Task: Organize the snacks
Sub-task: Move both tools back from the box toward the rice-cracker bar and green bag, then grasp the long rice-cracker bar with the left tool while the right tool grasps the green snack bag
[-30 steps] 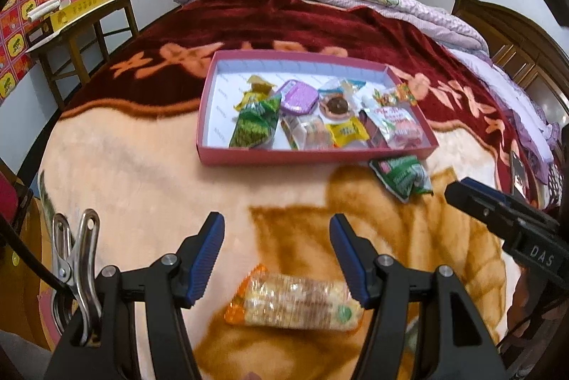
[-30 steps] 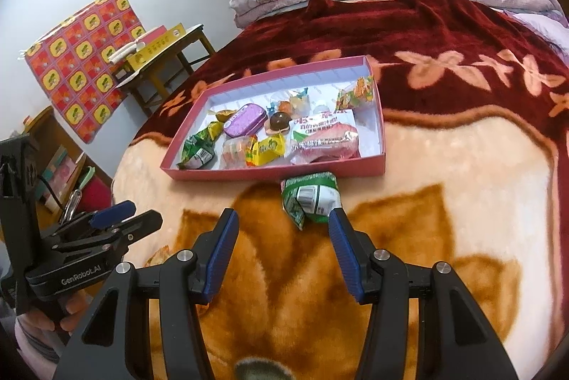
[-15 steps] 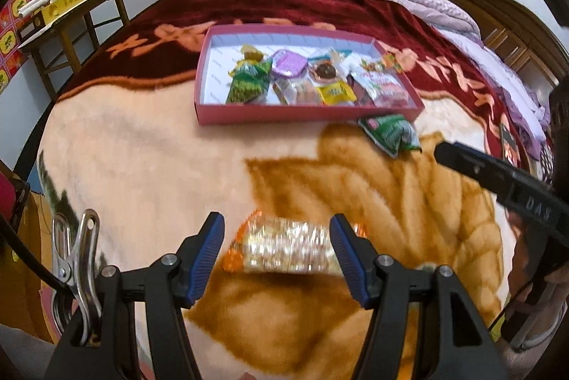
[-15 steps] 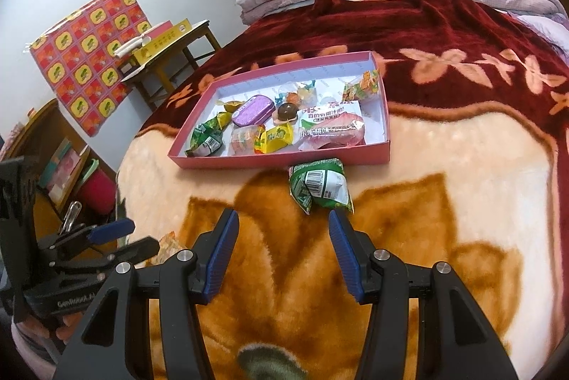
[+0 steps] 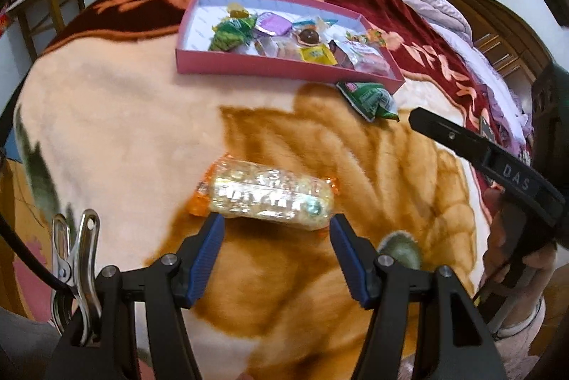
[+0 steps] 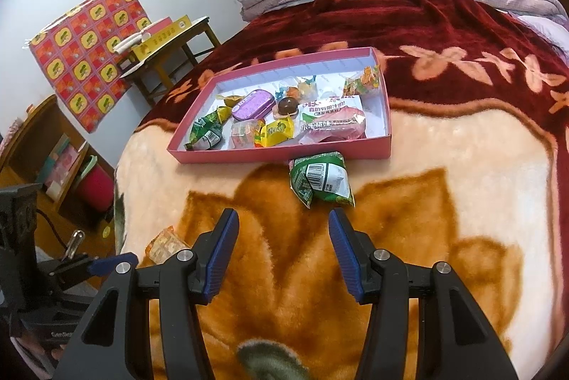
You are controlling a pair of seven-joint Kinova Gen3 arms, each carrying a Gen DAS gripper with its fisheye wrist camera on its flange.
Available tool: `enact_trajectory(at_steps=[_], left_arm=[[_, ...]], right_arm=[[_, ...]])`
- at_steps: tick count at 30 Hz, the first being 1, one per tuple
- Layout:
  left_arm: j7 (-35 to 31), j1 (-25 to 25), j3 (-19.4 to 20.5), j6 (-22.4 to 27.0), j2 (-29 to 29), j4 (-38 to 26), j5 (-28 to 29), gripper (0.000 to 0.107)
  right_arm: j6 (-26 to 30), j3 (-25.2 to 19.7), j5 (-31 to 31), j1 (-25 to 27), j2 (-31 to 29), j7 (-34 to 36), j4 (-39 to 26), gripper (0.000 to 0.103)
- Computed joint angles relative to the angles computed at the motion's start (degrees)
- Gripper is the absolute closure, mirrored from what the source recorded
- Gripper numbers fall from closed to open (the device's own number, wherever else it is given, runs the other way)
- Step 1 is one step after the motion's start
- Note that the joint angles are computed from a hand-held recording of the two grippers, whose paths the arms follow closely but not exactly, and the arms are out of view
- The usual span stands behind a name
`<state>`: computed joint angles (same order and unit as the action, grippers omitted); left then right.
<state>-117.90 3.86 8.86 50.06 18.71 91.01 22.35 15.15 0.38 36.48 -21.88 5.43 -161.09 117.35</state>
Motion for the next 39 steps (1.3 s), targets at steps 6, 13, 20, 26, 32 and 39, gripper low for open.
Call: enact_trajectory(at_steps=[6,13,20,26,32,39], left_arm=[[4.1,1.7,-0.4,-2.1,1.6,-1.0,-1.3,0.039],[8.3,3.1,-0.3,-3.3,4.2,-3.7,-4.1,0.039],[7.9,4.1,0.7,-0.2,5.7,-5.0,-6.1,0.036],[8.3,5.3,0.4,-2.5,5.0,-3.3,-7.8,0.036],[8.8,5.0,0.2,-5.2,4.0,-1.5,-8.0,0.055],[6.2,3.5,0.8,-8.2,3.8,-0.9,-6.2,0.061]], right_arm=[[0.1,0.1,0.7,-0.1,0.1,-0.9,0.1,0.049],[-0.6,0.3,-1.5,0.9,0.4,1.2,0.5,0.049],[-0.9,1.2,-3.4,1.1,1.0,2.7,0.5,0.049],[-1.3,1.9,-4.1,0.7,1.1,3.3,0.7,0.049],[-1.5,2.3,-5.6,1.0,2.1,4.6,0.5,0.049],[-0.8,3.6,-7.3,0.0,3.9,6.9,-1.0,0.049]])
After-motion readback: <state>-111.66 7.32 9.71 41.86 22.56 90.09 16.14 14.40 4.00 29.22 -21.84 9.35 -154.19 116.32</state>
